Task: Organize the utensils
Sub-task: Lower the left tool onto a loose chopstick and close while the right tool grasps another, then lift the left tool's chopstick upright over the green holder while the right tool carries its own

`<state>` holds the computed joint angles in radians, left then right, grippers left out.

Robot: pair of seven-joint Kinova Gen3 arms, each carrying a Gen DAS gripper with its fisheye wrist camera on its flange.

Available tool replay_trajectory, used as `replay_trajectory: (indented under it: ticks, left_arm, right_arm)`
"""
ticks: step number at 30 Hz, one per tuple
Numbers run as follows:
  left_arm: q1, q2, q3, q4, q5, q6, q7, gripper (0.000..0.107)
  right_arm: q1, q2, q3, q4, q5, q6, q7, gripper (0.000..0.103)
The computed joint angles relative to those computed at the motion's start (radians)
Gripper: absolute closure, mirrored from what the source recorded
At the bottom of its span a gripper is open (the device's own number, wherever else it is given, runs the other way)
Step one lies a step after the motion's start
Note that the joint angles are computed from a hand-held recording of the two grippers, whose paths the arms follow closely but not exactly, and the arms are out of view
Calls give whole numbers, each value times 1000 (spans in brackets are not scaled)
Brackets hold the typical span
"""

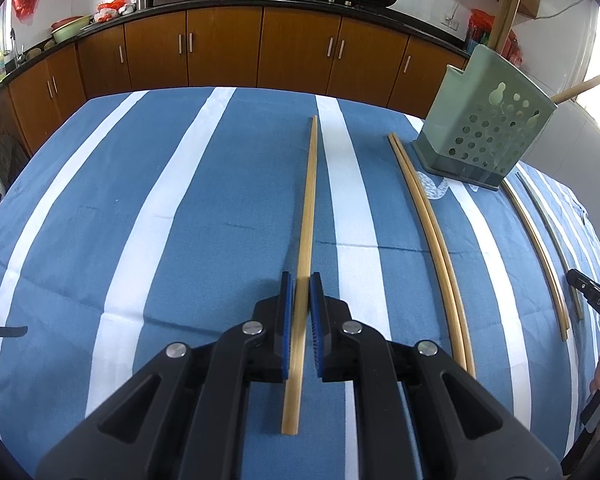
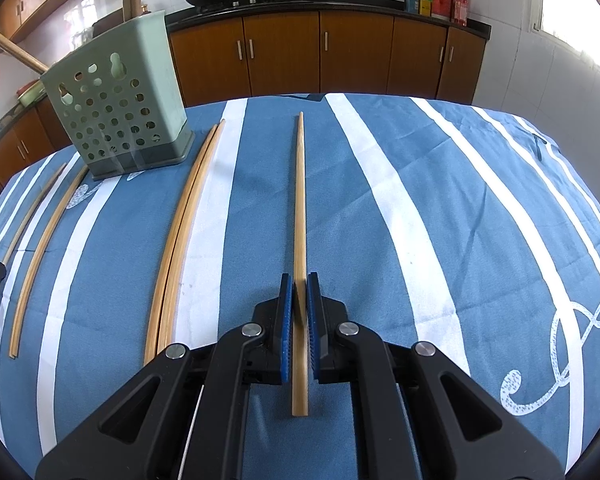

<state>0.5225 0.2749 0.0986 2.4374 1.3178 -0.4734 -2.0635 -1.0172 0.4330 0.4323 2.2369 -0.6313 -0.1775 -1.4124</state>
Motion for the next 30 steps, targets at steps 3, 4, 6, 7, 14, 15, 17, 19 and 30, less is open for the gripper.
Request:
replay_trajectory:
  ticks: [3,4,6,7,14,15,17,19,30]
  left_arm:
    - [12,3,4,-9,53,-11,-52,96]
    - [12,3,8,-11,65,-15,-63,96]
    - [9,4,17,-12,78,-21,-74,97]
    - [8,5,20,-14,84,-23,-79,98]
    - [0,0,39,-17,127,-33,-118,100]
    - [2,-9,44,-10,116,-39,-101,100]
    - [14,-27,52,1,106,-65,-78,100]
    - [26,-55,60,8,111,-92,-73,100]
    - [40,-233,142,-18,233,-258,-211,100]
  right_arm:
    - [9,-1,-10,0,1,-3,-2,95]
    - [6,-1,-10,2,-1,-5,-2,95]
    - [23,-4,-27,3,4,-9,-6,95]
    - [31,-6,-37,5,5,-12,-8,95]
    - [100,-31,-129,38,25,-75,-16,95]
    - [94,-39,-136,51,12,-100,-4,95]
    - [94,-63,-159,77,-12,-150,16,96]
    - [98,-96,-184,101,-38,-201,33,96]
    - [153,-251,-299,147,-105,-396,138,96]
